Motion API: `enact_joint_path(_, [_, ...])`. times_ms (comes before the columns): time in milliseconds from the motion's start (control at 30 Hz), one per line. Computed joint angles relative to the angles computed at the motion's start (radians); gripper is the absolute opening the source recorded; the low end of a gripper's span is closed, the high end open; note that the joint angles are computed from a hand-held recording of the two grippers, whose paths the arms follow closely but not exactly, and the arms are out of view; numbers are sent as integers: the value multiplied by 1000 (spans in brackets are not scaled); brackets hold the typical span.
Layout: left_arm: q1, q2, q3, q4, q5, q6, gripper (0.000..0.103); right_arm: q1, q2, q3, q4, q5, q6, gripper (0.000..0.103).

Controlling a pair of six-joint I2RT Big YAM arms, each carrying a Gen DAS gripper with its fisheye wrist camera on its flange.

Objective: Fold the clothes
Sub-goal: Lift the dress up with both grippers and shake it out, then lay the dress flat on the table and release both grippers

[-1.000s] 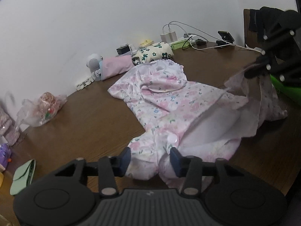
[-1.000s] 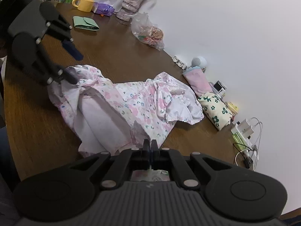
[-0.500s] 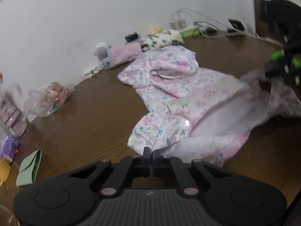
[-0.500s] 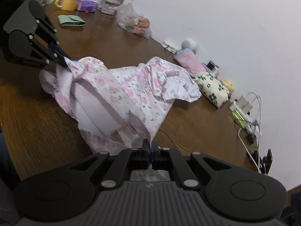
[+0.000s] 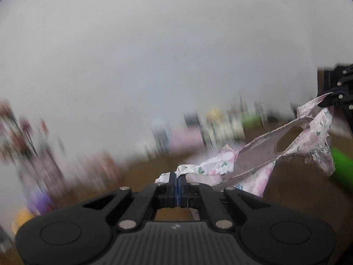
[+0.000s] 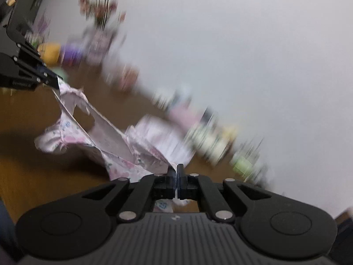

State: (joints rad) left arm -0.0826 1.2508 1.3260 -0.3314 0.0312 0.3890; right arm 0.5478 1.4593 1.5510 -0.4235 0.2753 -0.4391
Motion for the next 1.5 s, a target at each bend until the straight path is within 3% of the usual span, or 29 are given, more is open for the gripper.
enact_joint_path(200, [-13, -104, 94, 227, -25, 141, 0, 55, -109, 49, 243, 51, -274, 1])
enact_joint_path(333, [-26, -98, 190, 263, -31, 185, 0, 77, -129, 126, 331, 44, -399, 1])
enact_joint_path(533, [-38, -21, 268, 222, -39, 216, 0, 55, -67, 270, 226, -21, -351, 1])
enact_joint_path(667, [-36, 137, 386, 136, -88, 257, 0, 25, 78, 409, 115, -18, -310, 1])
enact_joint_path(733, [-38, 209, 446, 146, -127, 300, 0, 15, 177, 515, 66, 10, -316, 1])
enact_joint_path(833, [-42, 242, 469, 312, -165, 354, 0, 17, 255, 604, 181, 60, -328, 0])
enact_joint_path(867, [-48, 227, 443, 404, -185, 358, 1, 20, 263, 620, 242, 69, -321, 1])
enact_joint_path(967, [-65, 175, 363, 646, -219, 383, 1, 34, 248, 636, 312, 65, -316, 1])
enact_joint_path(1033, [-75, 120, 274, 723, -226, 417, 2, 50, 197, 557, 371, 67, -359, 1])
enact_joint_path(1100, [-81, 76, 180, 747, -237, 438, 2, 65, 132, 443, 400, 69, -379, 1])
enact_joint_path(1133, [-82, 55, 127, 733, -240, 441, 2, 71, 99, 382, 398, 71, -379, 1])
enact_joint_path(1200, [-79, 10, 11, 634, -244, 400, 2, 81, 41, 266, 378, 76, -373, 1])
enact_joint_path(1233, [-77, -9, -41, 573, -244, 373, 2, 87, 14, 209, 345, 80, -358, 1])
enact_joint_path(1267, [-72, -28, -93, 464, -235, 314, 2, 93, -14, 153, 280, 85, -326, 1])
enact_joint_path(1333, [-55, -42, -161, 212, -186, 197, 5, 98, -34, 93, 39, 56, -205, 1])
enact_joint_path(1400, [-7, -5, -191, -39, -18, 37, 6, 87, -21, 50, -213, -67, -85, 1])
enact_joint_path(1433, [10, -3, -197, -118, 32, 0, 6, 77, -1, 44, -322, -141, -34, 2])
enact_joint_path(1500, [45, 6, -227, -204, 137, -64, 7, 63, 15, 31, -409, -237, 7, 4])
